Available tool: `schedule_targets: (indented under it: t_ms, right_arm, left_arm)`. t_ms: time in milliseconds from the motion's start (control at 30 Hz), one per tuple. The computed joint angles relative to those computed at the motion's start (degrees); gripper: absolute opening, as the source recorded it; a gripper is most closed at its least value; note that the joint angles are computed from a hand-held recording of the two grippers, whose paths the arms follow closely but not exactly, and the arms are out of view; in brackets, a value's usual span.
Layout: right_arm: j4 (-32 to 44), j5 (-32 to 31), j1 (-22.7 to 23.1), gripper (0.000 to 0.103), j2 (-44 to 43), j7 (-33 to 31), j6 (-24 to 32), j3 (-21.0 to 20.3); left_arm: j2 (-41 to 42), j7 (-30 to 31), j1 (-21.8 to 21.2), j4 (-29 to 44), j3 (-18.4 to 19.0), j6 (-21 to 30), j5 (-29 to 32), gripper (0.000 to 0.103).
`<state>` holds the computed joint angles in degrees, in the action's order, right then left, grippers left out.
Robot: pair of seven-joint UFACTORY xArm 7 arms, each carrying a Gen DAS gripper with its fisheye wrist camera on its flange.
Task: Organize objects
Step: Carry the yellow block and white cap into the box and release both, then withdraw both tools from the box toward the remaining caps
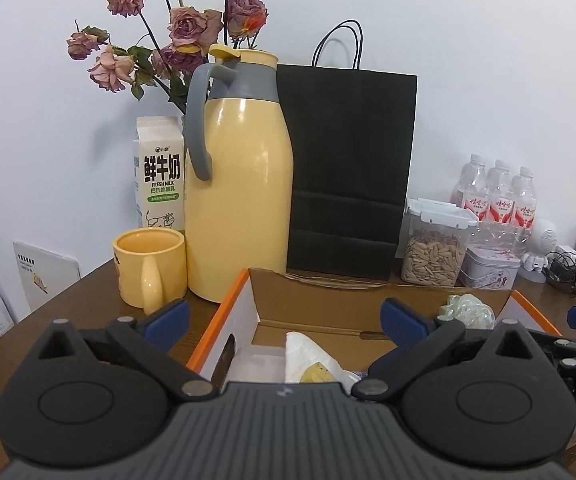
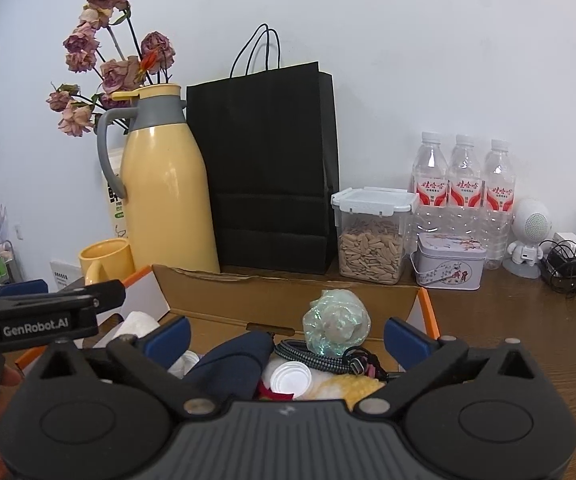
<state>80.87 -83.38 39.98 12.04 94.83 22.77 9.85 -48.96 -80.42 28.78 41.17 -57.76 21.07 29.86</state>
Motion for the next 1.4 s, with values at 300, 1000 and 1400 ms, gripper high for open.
schedule_targets:
  t_ms: [300,1000,1400]
  right_arm:
    - [-0.6,0.3,0.1,0.103,-0.8,-0.5,0.4,0.1]
    - [-11.4,-11.0,-2.9,0.103,-12.7,10.5,3.4,7.8]
    - [-18.7,-2.2,-2.3,0.103,-14.6,3.7,2.8,10.8]
  left_arm:
    - [-2.0,-0.5,-2.7,-1.6,1.9,-0.6,-0.2,0.103]
    - [-9.8,4.0,-20.0,-10.8,9.8,5.0,-3.7,0.103]
    - [-9.0,4.6,-34.8,-15.1,14.0,15.2,-4.3,0.103]
